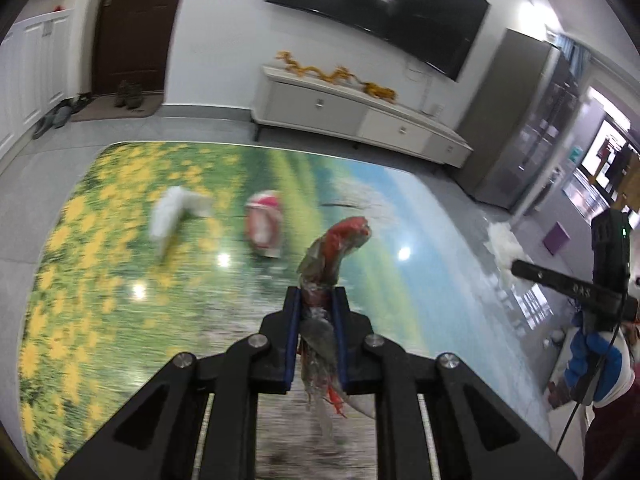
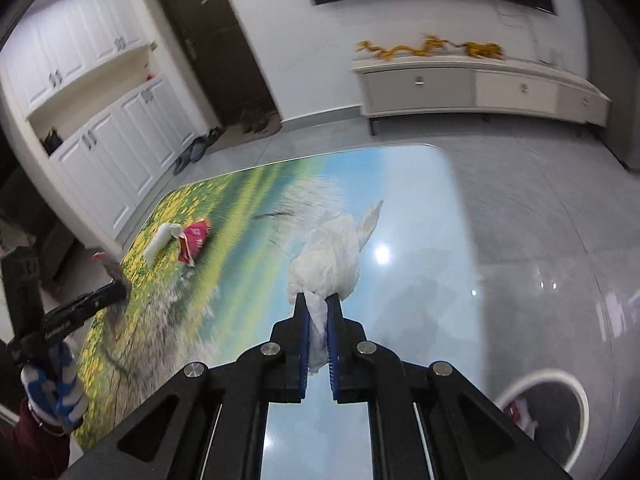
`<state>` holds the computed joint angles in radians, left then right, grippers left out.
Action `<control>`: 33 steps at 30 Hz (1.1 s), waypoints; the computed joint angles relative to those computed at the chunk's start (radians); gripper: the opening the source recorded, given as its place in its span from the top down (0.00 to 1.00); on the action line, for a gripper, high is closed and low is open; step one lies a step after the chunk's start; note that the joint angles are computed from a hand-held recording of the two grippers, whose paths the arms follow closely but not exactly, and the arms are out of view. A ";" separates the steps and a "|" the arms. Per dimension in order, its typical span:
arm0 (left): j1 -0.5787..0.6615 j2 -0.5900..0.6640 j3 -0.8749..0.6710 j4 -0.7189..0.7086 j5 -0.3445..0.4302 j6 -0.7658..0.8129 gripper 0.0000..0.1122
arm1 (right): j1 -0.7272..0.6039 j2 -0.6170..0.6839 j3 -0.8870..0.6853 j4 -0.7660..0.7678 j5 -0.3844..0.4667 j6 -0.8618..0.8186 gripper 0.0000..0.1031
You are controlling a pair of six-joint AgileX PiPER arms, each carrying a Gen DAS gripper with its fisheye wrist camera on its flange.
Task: Collect trash
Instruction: 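Carry the bottle and white bag over the bin and open both grippers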
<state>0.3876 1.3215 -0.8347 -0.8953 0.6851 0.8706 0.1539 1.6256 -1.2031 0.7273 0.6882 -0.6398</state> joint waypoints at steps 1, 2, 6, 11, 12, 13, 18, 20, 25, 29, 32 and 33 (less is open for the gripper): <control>-0.050 -0.005 -0.005 0.019 -0.009 -0.035 0.87 | -0.051 -0.039 0.045 0.028 0.014 -0.039 0.92; -0.096 -0.007 -0.009 0.039 -0.020 -0.068 0.87 | -0.108 -0.081 0.095 0.048 0.025 -0.075 0.92; -0.345 0.002 -0.042 0.166 -0.098 -0.250 0.87 | -0.322 -0.179 0.237 0.082 0.070 -0.181 0.92; -0.653 0.111 -0.175 0.387 -0.151 -0.526 0.87 | -0.573 -0.187 0.341 0.127 0.117 -0.327 0.92; -0.707 0.143 -0.211 0.435 -0.153 -0.580 0.87 | -0.598 -0.181 0.347 0.130 0.118 -0.340 0.92; -0.754 0.178 -0.249 0.475 -0.151 -0.626 0.87 | -0.638 -0.166 0.353 0.136 0.123 -0.364 0.92; -0.963 0.417 -0.522 0.634 -0.077 -0.811 0.87 | -0.787 -0.053 0.350 0.178 0.141 -0.467 0.92; -1.027 0.516 -0.644 0.692 -0.028 -0.876 0.87 | -0.823 0.007 0.334 0.183 0.137 -0.487 0.92; -1.114 0.775 -0.981 0.665 0.129 -0.930 0.85 | -0.882 0.110 0.285 0.179 0.139 -0.508 0.92; -1.145 0.927 -1.195 0.653 0.223 -0.973 0.83 | -0.922 0.179 0.241 0.163 0.140 -0.513 0.91; -1.160 1.019 -1.334 0.659 0.285 -1.006 0.80 | -0.928 0.213 0.218 0.146 0.132 -0.497 0.91; -1.163 1.040 -1.363 0.650 0.299 -1.008 0.80 | -0.930 0.224 0.212 0.137 0.125 -0.491 0.89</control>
<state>-0.7751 2.3611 -2.1975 -0.2457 0.9837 -0.1372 -0.7760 1.8497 -0.9910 0.8641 0.8135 -1.1304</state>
